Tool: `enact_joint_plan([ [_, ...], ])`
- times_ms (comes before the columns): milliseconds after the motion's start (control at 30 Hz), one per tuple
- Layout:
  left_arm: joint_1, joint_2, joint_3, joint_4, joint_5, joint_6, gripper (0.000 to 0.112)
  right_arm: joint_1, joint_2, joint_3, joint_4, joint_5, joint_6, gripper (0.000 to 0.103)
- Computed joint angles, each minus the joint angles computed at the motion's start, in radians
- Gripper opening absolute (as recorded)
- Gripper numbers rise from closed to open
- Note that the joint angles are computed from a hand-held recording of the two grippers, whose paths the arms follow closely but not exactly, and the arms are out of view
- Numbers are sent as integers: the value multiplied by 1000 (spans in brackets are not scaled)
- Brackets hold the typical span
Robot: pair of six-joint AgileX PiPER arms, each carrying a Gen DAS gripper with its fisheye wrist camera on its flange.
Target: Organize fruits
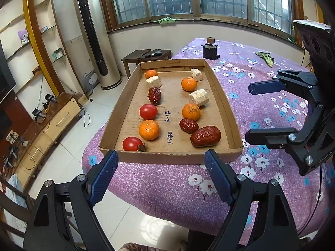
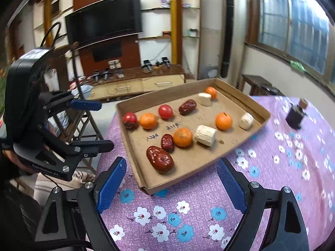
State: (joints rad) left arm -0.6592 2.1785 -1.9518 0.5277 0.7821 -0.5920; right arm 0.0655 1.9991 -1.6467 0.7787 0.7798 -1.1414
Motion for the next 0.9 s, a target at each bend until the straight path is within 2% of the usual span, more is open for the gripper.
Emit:
enact_joint_plan([
  [367, -3, -22, 30, 14, -8, -33, 85, 10, -5, 24, -23, 19, -53, 89],
  [567, 13, -28, 38, -64, -33, 8, 85, 3, -7, 24, -19, 24, -52, 89],
  [900, 0, -38, 47, -4, -36, -36, 85, -5, -8, 28, -3, 26, -48, 89],
])
